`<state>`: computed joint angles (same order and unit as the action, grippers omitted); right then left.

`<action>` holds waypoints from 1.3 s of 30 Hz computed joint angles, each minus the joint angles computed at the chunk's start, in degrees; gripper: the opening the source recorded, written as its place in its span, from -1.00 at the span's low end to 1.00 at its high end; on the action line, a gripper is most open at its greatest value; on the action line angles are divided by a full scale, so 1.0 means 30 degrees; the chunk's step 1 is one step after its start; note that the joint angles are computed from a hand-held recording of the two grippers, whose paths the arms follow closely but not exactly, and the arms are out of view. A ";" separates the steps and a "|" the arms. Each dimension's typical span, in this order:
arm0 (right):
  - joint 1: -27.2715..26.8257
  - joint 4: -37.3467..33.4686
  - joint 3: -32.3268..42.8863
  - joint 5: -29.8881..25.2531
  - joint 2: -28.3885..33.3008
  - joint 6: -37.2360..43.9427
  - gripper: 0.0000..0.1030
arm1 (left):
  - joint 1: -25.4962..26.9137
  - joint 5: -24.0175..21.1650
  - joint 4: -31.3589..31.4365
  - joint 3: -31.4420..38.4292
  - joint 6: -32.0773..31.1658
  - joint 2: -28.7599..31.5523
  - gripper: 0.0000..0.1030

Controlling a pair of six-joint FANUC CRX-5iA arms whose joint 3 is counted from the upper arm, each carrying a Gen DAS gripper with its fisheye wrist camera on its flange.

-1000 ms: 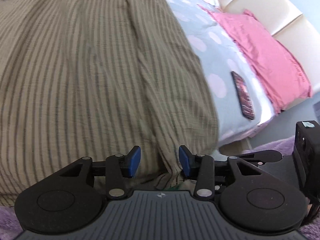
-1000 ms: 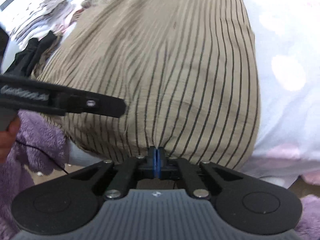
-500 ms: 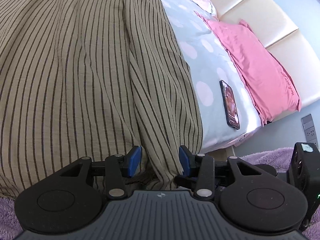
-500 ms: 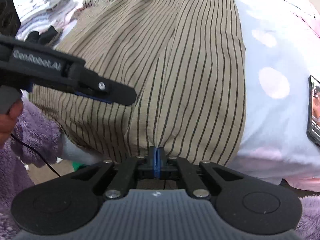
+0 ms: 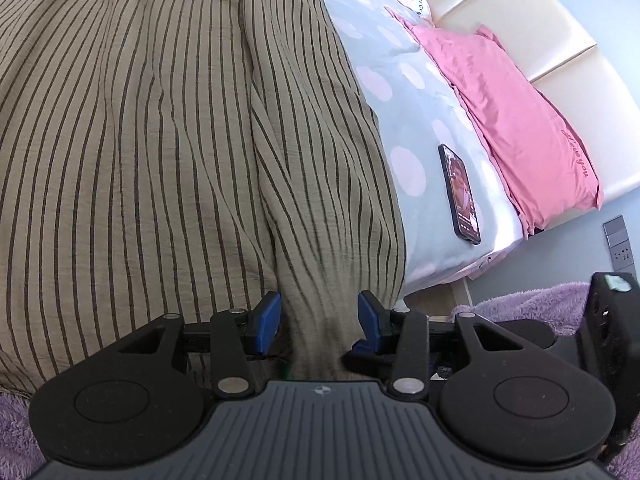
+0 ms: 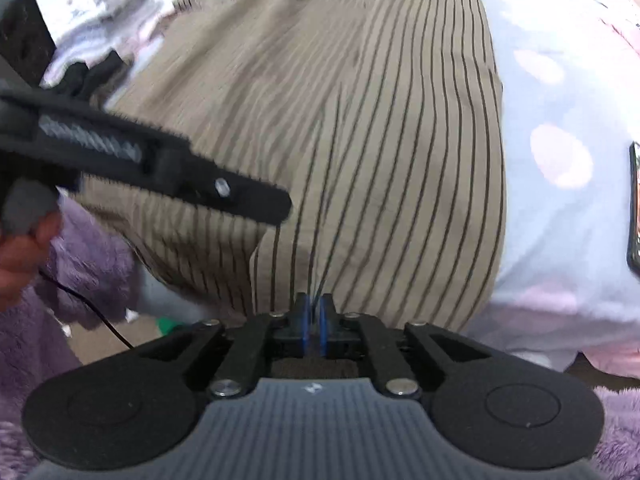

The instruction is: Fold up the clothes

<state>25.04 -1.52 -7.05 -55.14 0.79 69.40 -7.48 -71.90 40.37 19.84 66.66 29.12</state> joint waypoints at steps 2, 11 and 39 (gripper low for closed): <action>0.0074 0.0173 -0.0138 0.0151 -0.0013 -0.0156 -0.61 | 0.0010 0.0018 0.0005 -0.0029 0.0025 -0.0017 -0.23; -0.0173 -0.0221 0.0518 0.0277 0.1600 -0.0193 -0.96 | 0.0006 -0.0001 -0.0179 0.0014 0.0090 -0.0034 -0.23; 0.0095 0.0471 -0.0095 -0.0328 -0.0117 0.1553 -0.32 | -0.0648 -0.2574 -0.4108 0.2640 0.1065 0.1489 -0.99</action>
<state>25.32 -0.11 -7.33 -56.13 0.44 74.06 -9.42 -79.62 28.04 27.76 69.86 33.58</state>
